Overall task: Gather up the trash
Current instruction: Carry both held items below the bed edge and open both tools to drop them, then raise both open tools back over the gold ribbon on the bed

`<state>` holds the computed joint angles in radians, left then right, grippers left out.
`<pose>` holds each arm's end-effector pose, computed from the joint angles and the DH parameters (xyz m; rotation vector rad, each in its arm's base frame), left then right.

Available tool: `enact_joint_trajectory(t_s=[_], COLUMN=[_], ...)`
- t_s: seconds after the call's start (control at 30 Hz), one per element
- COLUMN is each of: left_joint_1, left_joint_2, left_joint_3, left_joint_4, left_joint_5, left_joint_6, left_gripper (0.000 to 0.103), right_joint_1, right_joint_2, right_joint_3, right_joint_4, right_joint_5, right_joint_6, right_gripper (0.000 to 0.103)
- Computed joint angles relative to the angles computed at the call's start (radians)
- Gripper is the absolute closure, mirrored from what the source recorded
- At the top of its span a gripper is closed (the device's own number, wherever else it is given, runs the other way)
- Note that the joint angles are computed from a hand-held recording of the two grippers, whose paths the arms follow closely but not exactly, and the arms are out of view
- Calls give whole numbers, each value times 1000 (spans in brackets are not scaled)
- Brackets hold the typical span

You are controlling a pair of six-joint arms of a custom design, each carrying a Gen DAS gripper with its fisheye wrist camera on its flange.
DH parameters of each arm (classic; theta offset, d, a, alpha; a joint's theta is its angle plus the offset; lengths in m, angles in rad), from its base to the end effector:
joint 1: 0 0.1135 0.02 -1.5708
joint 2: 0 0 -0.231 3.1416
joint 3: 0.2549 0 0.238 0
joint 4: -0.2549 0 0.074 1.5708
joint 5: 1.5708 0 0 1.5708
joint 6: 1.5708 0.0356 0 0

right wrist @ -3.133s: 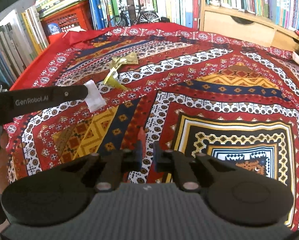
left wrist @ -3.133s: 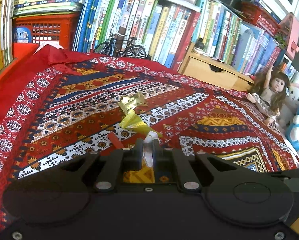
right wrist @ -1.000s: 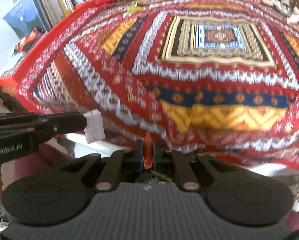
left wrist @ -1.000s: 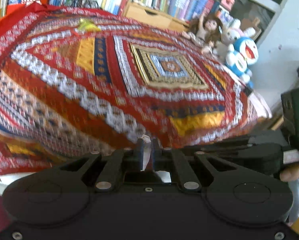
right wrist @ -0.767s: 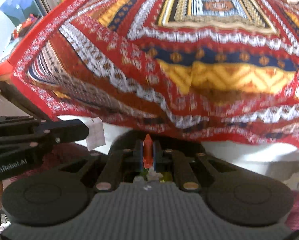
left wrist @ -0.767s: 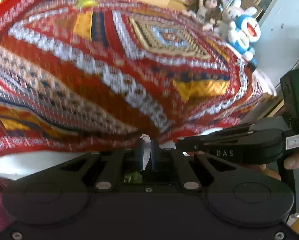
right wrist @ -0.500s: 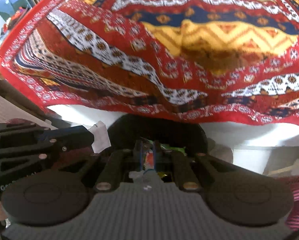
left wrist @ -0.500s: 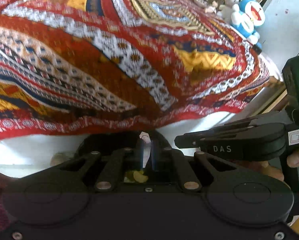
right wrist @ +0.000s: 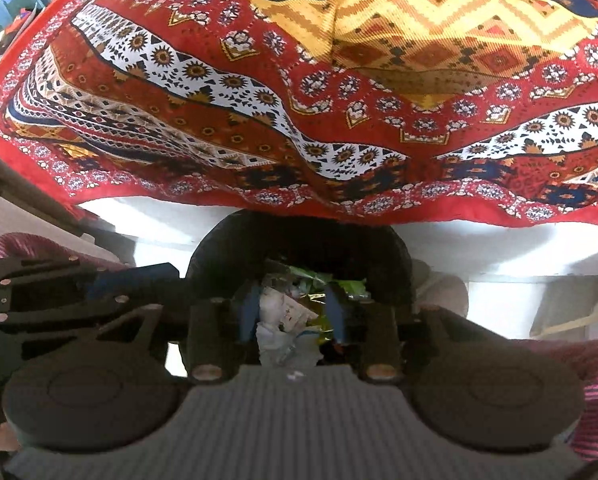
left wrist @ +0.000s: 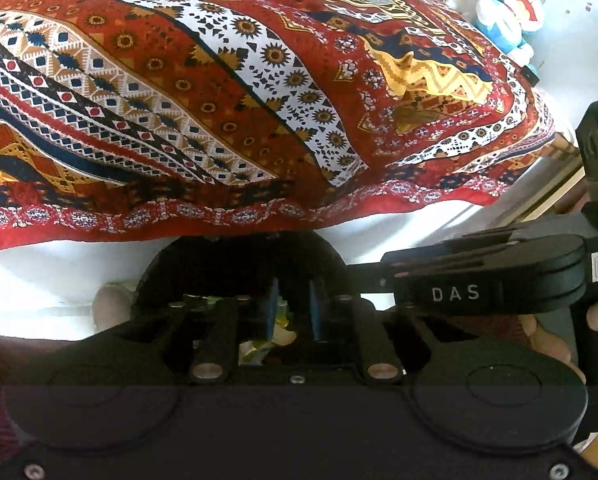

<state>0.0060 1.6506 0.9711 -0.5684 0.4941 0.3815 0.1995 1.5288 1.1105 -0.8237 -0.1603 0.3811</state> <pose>0.2888 -0.0152 0.1458 0.6075 2.6085 -0.5784 0.2737 0.0611 0.2023 0.2207 2.8428 0.3548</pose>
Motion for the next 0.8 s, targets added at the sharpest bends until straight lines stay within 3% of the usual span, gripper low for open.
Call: enact_joint_trajectory(t_s=[0.03,0.17,0.57,0.8], left_joint_1=[0,1,45,82], left_joint_2=[0,-10,-125,-175], left_joint_3=[-1,-7,27,90], left_joint_4=[4,16,-2,-4], left_joint_5=[-2,-11,32,60], left_joint_6=[1,3,56,70], left_gripper=[80,64,33,26], right_joint_1=[-1,-5,-49,-48], right_joint_2=[0,6,-61,-72], right_joint_3=[-1,-1,77,186], right_joint_4=[2,4,-47,-68], right_joint_5=[1,19,-6,26], right_joint_6=[-1,-8,-26,-47], right_gripper=[39,36,23,16])
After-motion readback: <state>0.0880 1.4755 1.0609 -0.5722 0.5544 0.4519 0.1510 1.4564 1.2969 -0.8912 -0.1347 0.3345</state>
